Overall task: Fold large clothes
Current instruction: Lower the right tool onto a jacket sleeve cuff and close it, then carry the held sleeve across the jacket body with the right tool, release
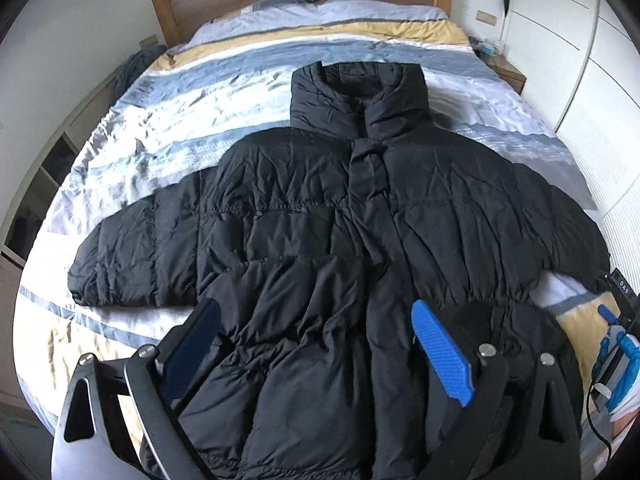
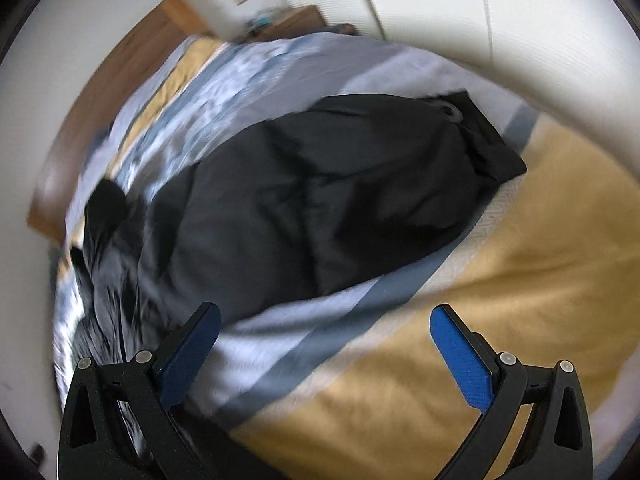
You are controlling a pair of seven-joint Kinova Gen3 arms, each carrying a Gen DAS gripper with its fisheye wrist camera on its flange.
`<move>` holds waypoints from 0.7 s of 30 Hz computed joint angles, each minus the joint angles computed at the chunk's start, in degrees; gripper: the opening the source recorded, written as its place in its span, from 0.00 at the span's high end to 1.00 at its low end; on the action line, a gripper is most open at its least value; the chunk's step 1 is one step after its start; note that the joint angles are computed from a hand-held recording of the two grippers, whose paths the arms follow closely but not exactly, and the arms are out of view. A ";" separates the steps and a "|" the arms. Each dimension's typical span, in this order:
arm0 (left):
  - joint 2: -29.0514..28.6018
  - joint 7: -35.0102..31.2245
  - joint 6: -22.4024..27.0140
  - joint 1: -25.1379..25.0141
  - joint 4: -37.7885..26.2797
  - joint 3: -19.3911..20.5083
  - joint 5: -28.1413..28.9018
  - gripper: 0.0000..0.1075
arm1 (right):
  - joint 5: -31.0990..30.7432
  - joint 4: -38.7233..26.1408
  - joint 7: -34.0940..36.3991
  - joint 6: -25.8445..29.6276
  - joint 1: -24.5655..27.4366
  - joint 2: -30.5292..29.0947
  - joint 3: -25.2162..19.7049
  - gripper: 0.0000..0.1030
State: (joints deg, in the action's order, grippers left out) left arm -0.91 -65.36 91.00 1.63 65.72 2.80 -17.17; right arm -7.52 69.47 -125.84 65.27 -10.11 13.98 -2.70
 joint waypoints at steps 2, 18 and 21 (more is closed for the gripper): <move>1.23 -0.43 0.24 -0.78 -0.89 -0.78 2.00 0.10 | -4.55 2.06 1.25 -3.13 2.83 0.54 -0.03 0.00; 5.84 -1.35 3.14 -2.64 -4.75 -2.79 6.04 0.10 | -30.84 14.26 9.24 -27.09 16.70 1.49 -2.29 0.49; 5.75 -1.43 2.95 -2.53 -4.93 -2.73 6.27 0.10 | -32.46 14.03 11.99 -27.94 17.14 1.21 -2.25 0.77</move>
State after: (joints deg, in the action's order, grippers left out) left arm 4.84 -66.79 93.95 -0.90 60.79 0.08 -10.90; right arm -39.99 83.50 -113.85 37.33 7.03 15.19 -4.95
